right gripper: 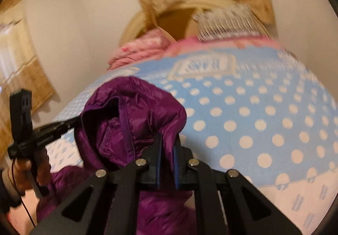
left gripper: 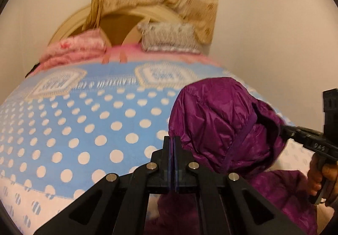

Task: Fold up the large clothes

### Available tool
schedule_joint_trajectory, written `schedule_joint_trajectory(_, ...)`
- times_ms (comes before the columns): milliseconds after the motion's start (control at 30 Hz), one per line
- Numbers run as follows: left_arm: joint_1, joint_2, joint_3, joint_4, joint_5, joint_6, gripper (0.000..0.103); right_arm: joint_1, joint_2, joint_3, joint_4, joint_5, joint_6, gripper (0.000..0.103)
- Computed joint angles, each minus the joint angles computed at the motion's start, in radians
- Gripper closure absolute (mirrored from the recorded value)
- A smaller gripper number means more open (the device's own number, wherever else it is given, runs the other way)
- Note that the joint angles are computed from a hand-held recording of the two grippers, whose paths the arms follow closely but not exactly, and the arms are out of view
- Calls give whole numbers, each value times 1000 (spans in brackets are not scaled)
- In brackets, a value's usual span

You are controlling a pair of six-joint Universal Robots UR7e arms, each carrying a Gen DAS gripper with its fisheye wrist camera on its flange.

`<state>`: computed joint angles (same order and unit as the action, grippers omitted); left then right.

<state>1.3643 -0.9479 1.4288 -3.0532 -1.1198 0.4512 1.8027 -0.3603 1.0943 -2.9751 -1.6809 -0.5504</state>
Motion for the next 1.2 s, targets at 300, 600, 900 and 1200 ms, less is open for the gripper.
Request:
schedule_joint_trajectory(300, -32, -209, 386, -174, -81, 126, 102, -4, -156, 348, -162, -24, -134, 90)
schedule_joint_trajectory(600, -59, -334, 579, -101, 14, 142, 101, -24, -272, 477, -18, -140, -77, 50)
schedule_joint_trajectory(900, -61, -312, 534, -107, 61, -110, 14, 2, -252, 441, 81, -77, 269, 27)
schedule_joint_trajectory(1200, -53, -221, 415, 101, 81, -386, 16, -35, -190, 388, 113, -13, 464, 44)
